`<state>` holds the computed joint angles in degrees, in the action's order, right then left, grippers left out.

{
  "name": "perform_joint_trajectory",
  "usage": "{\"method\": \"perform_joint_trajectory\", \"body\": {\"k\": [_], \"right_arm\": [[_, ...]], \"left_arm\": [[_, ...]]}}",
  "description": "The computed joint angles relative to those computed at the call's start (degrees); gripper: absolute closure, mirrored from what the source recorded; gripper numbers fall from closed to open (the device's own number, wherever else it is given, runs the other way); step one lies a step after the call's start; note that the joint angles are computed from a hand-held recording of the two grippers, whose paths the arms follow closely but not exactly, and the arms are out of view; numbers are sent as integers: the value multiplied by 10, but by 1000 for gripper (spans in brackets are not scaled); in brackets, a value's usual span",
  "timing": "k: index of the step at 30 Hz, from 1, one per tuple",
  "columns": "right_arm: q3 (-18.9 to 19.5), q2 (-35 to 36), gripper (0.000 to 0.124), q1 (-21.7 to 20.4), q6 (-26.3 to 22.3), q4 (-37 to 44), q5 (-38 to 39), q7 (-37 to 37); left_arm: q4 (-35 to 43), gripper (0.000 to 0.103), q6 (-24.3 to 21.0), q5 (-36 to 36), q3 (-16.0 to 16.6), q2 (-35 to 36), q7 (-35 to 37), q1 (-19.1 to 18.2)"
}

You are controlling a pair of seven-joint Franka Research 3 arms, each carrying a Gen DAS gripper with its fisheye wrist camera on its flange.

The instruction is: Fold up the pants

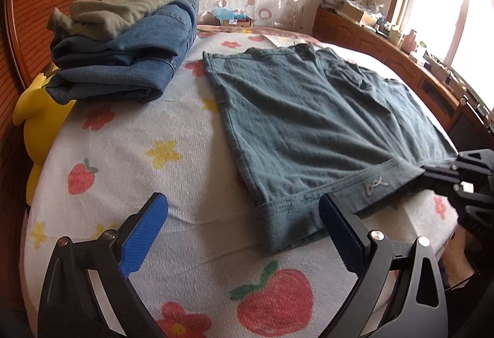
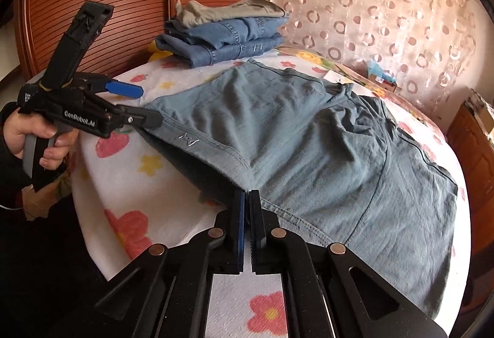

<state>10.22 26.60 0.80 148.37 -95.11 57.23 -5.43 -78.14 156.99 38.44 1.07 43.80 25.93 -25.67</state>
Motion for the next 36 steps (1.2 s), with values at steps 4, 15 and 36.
{"method": "perform_joint_trajectory", "body": {"k": [4, 15, 36], "right_arm": [[-5, 12, 121, 0, -19, 17, -15, 32], [-6, -3, 96, -33, -63, 15, 46, 43], [0, 20, 84, -31, 6, 32, 73, 81]], "left_arm": [[-4, 21, 18, -6, -5, -2, 3, 6], [-4, 46, 26, -13, -2, 2, 14, -1], [-10, 91, 50, 32, 19, -8, -18, -22]]}}
